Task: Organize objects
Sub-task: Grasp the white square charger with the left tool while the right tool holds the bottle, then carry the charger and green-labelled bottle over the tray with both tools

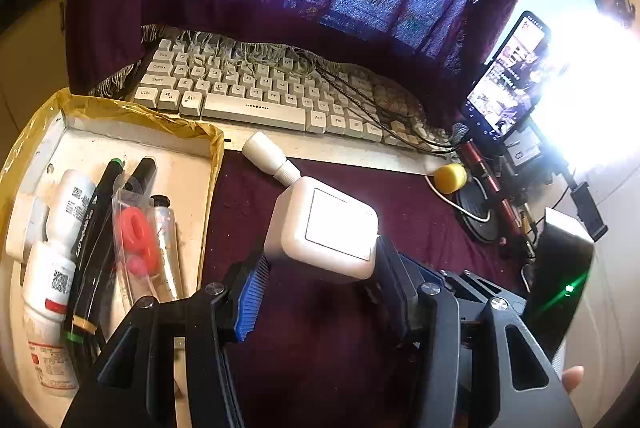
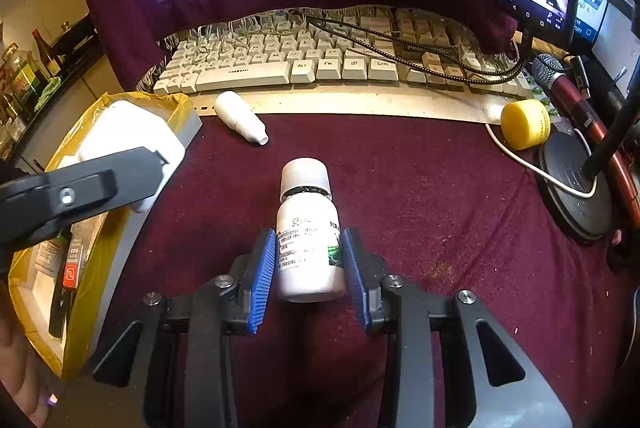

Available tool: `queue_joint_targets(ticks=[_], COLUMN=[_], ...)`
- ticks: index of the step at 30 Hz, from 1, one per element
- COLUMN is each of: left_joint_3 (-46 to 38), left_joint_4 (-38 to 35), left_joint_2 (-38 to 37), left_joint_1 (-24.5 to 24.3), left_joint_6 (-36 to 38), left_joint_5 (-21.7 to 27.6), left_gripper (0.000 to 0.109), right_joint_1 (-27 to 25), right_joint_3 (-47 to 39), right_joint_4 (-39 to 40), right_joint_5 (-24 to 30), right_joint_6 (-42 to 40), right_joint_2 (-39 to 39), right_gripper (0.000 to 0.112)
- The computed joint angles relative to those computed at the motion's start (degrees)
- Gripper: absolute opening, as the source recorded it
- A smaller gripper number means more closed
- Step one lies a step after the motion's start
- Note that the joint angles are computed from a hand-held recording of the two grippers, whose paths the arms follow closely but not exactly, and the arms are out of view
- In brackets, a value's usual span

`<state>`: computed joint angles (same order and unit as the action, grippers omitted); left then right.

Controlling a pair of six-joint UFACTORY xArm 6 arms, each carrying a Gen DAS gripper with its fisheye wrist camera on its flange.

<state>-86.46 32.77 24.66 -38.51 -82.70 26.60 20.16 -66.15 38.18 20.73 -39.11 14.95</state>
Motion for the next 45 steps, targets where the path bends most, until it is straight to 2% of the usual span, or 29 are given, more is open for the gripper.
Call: queue_joint_targets(ticks=[7, 10, 16, 21, 24, 27, 35, 45], left_joint_3=[7.00, 9.46, 11.51, 11.49, 12.21, 13.16, 17.09, 20.79], left_joint_4=[8.19, 10.40, 10.57, 10.77, 12.08, 13.14, 18.02, 20.30], left_joint_2=[-5.89, -7.94, -8.58, -8.43, -9.22, -10.23, -14.18, -17.94], left_joint_1=[0.16, 0.60, 1.37, 1.16, 1.22, 1.37, 1.73, 2.57], left_joint_6=[-8.60, -11.52, -13.10, -13.41, -14.77, -16.12, -21.67, -24.21], left_joint_5=[-3.47, -3.16, -4.70, -4.57, -4.71, -4.44, -4.62, -4.26], left_gripper=[0.046, 0.046, 0.046, 0.046, 0.046, 0.046, 0.046, 0.046], right_joint_1=[0.24, 1.10, 1.86, 2.69, 2.69, 2.86, 5.60, 9.10], right_joint_3=[0.85, 1.47, -1.12, -0.73, -0.89, 0.00, 5.05, 6.93], right_joint_4=[0.36, -1.43, -8.38, -9.34, 1.69, 9.29, 17.94, 20.31], right_joint_5=[0.66, -0.85, -2.35, -5.17, -1.91, 0.27, 0.59, 1.38], right_joint_6=[-0.45, 0.22, 7.12, 9.14, 0.35, -6.01, -14.55, -18.08], right_joint_2=[-0.96, -1.10, 1.35, 1.86, 0.96, -0.74, -7.28, -10.06], right_gripper=[0.032, 0.032, 0.033, 0.032, 0.032, 0.032, 0.032, 0.032])
